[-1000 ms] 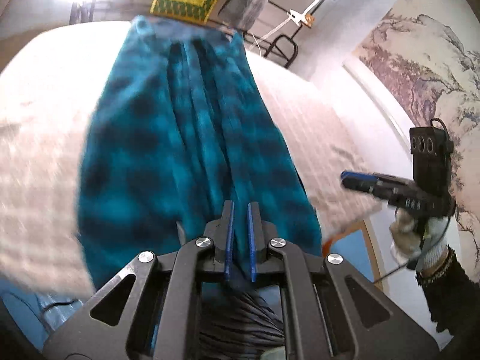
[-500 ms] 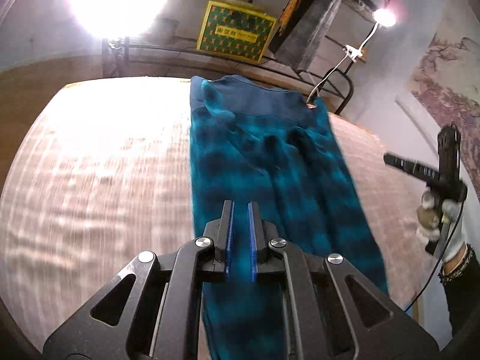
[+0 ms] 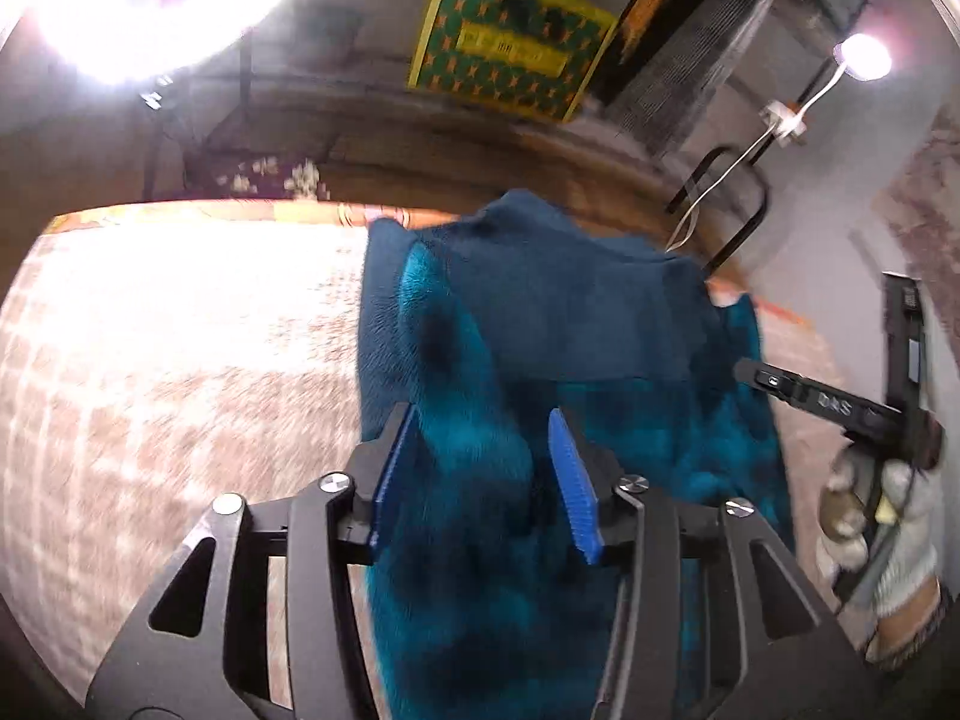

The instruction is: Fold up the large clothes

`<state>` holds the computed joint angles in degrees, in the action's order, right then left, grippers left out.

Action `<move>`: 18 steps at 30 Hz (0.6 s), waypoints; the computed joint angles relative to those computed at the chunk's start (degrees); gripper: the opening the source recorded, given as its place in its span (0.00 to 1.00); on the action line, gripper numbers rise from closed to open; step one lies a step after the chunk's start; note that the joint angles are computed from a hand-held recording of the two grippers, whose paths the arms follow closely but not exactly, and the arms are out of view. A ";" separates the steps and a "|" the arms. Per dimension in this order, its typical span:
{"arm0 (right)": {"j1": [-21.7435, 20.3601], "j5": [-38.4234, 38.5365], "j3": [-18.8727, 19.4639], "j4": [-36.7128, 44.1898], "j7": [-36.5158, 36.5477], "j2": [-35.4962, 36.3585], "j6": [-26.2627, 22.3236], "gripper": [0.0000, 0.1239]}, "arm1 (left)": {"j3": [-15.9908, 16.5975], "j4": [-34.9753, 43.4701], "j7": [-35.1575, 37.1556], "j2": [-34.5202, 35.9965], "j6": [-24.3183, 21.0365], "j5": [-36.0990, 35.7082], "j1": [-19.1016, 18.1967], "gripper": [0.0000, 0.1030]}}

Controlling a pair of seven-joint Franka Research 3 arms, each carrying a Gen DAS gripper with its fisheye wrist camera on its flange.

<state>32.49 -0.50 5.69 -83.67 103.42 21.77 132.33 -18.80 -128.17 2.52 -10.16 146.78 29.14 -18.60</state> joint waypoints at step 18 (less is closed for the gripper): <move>-1.38 0.51 0.21 0.60 -4.91 0.19 4.02 0.03 | 2.72 1.07 -2.82 3.68 2.64 7.08 -0.17 0.03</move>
